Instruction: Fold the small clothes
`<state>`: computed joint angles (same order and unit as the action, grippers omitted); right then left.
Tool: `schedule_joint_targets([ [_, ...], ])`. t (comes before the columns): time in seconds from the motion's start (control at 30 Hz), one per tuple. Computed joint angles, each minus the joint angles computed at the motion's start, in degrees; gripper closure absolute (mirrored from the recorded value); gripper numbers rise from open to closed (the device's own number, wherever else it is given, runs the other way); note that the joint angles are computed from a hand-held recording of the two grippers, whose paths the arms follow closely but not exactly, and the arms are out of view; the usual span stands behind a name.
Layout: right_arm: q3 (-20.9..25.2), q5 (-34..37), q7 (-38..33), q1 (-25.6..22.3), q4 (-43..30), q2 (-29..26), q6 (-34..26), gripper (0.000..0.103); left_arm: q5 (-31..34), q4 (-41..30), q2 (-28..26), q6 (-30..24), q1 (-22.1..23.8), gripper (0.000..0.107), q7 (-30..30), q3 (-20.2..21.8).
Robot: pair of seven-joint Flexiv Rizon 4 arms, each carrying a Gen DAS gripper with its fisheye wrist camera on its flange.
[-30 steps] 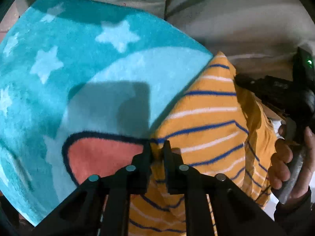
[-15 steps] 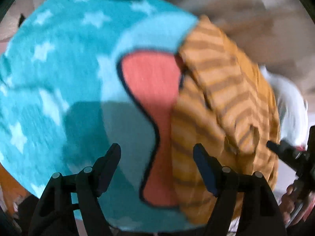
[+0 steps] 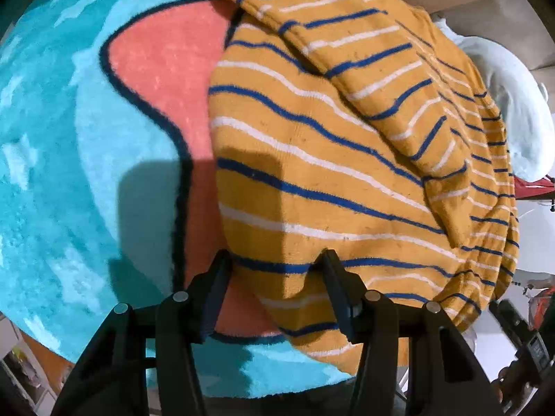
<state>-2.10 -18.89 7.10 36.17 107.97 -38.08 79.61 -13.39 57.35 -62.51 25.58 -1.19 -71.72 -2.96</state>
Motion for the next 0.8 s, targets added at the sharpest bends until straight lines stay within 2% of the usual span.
schedule_joint_targets([
  [0.07,2.6,2.0,-0.8,-1.9,0.7,-1.1,2.7,0.024,0.0,0.6,0.1,1.5,-0.3,0.056,-0.2,0.0],
  [0.1,2.8,2.7,-1.0,-1.8,0.7,-2.1,4.3,0.025,0.0,0.8,0.1,1.5,-0.2,0.068,0.0,-0.1],
  [0.13,2.8,3.1,-1.4,-1.7,0.1,-3.3,5.8,0.033,-0.3,0.8,0.2,0.7,0.0,0.072,0.7,-0.6],
  [0.17,3.4,3.4,-2.3,-1.8,-1.4,-4.7,6.2,0.046,-0.3,0.5,0.2,0.4,0.0,0.074,0.6,-0.5],
  [0.23,3.0,3.4,-4.1,-1.3,-3.7,-6.3,5.8,0.056,-0.3,0.9,0.6,0.6,0.0,0.076,0.6,-0.3],
  [0.37,9.0,5.1,-9.3,-4.8,-7.7,-8.9,2.3,0.057,-0.1,0.9,1.0,-0.3,0.1,0.075,0.7,-0.1],
  [0.4,11.0,5.3,-11.3,-6.0,-10.1,-10.5,-0.4,0.063,0.2,1.5,1.3,0.4,0.0,0.079,1.1,0.1],
  [0.43,12.2,5.9,-13.0,-6.7,-11.1,-11.2,-1.3,0.088,0.4,2.7,2.0,1.3,-0.1,0.083,1.4,0.1],
  [0.47,13.2,6.7,-14.3,-7.2,-11.5,-11.5,-1.8,0.096,0.6,4.1,2.9,2.1,-0.2,0.094,1.2,0.3],
  [0.5,12.7,7.2,-14.7,-6.7,-10.7,-10.6,-1.6,0.096,0.7,5.9,4.1,2.9,-0.3,0.098,1.1,0.4],
  [0.63,9.5,7.7,-15.3,-4.6,-4.6,-3.6,-1.7,0.096,0.4,13.0,10.6,5.4,0.3,0.1,2.6,0.0],
  [0.73,9.2,8.5,-15.7,-5.2,0.4,1.1,0.2,0.096,1.1,16.5,14.3,6.0,-0.2,0.1,4.2,0.2],
  [0.8,11.2,9.0,-18.0,-7.5,0.7,1.7,-1.3,0.096,3.0,18.0,15.6,5.8,-1.7,0.1,4.7,1.0],
])
